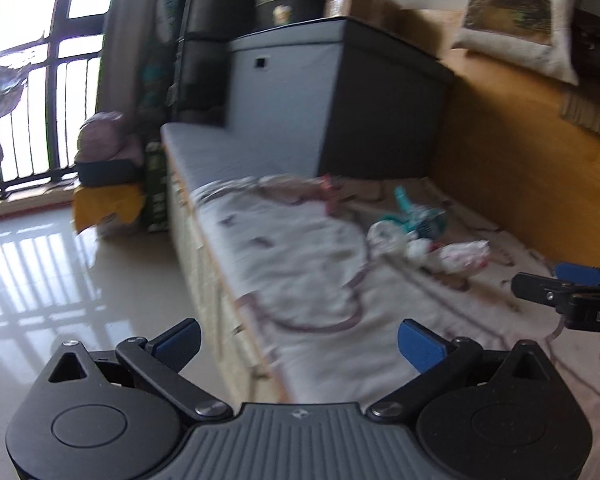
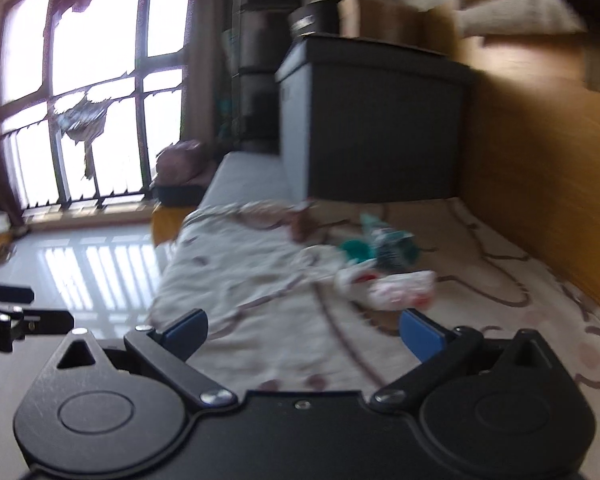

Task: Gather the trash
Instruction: 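Move both open tools back toward the remaining trash on the bench, then grasp the red cigarette box with the left tool while the right tool grasps the white plastic bag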

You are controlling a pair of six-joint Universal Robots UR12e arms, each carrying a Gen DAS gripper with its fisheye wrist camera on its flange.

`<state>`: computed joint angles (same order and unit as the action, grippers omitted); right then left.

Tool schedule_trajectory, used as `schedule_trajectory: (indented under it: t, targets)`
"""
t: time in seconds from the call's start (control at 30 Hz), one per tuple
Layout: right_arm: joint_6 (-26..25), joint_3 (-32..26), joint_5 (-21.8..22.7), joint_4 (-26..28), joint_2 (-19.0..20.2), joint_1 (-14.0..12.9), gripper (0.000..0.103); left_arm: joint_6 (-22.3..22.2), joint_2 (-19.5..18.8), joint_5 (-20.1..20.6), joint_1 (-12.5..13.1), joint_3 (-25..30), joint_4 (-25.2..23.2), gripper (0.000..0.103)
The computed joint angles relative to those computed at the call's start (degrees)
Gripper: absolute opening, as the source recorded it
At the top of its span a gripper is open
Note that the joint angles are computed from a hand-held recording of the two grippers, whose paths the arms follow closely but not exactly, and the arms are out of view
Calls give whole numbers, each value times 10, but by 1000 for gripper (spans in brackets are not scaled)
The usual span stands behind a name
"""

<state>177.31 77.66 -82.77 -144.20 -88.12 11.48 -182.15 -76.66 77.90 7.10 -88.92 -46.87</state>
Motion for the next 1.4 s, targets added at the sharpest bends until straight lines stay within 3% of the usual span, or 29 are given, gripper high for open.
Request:
schedule_trajectory:
  t: [0.37, 0.63, 0.77, 0.93, 1.03, 1.2, 1.33, 1.4]
  targets:
    - [84, -12, -84, -44, 56, -14, 103, -1, -87, -30, -49, 63, 60, 103]
    - [240, -41, -82, -72, 95, -32, 103, -38, -158, -30, -66, 127, 69, 103]
    - [282, -38, -41, -89, 104, -47, 103, -63, -197, -13, -72, 163, 73, 103]
    - [307, -38, -2, -93, 112, -59, 102, -64, -245, 20, -84, 214, 69, 103]
    - [318, -35, 30, -105, 116, -65, 93, -55, -273, 44, -90, 244, 67, 103]
    - [325, -35, 59, -101, 121, -68, 79, -76, -310, 77, -92, 285, 58, 103]
    - [340, -33, 76, -109, 124, -69, 54, -67, -336, 119, -97, 317, 40, 103]
    - [347, -32, 79, -113, 124, -70, 51, -57, -345, 143, -101, 327, 40, 103]
